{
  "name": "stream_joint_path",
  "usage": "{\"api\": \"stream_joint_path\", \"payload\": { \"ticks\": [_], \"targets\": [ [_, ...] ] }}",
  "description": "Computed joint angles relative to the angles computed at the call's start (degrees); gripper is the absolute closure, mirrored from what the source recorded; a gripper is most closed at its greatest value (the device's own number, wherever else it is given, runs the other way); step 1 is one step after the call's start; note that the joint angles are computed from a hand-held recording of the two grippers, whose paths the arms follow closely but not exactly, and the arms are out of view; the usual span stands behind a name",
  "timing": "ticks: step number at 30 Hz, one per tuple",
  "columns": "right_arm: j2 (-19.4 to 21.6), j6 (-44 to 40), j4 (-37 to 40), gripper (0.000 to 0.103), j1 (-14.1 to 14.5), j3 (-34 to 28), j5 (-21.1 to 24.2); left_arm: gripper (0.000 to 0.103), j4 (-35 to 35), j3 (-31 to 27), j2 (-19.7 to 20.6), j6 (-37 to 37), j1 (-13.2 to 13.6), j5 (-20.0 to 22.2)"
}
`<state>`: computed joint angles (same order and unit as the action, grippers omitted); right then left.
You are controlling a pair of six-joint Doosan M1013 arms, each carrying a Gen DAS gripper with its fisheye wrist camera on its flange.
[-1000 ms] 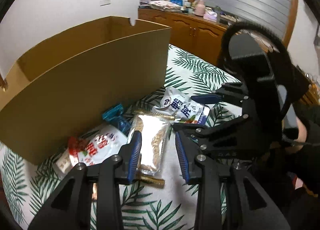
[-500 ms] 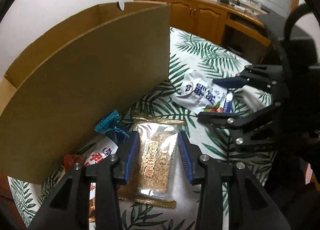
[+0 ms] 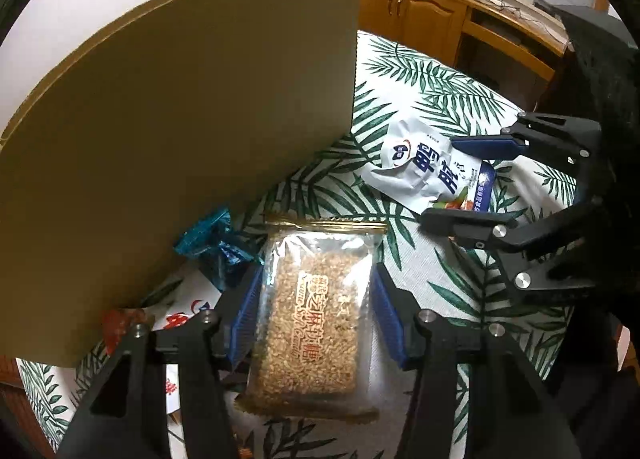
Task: Organize snacks
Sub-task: 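Grasp the clear rice-cracker bar with left gripper while right grasps the white duck pouch, then lift the rice-cracker bar with left gripper while right lifts the white pouch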
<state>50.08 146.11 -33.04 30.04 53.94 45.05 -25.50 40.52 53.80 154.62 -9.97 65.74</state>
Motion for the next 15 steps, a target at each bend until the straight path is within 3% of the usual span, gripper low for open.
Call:
{"api": "stream_joint_path", "payload": {
  "ticks": [10,15],
  "targets": [
    [-0.1,0.1,0.0,0.039,0.0,0.2,-0.1,0.049,0.1,1.7,-0.9,-1.2,0.2,-1.2],
    [-0.1,0.1,-0.1,0.039,0.0,0.1,0.0,0.041,0.7,3.8,-1.9,-1.9,0.1,-4.3]
  ]
}}
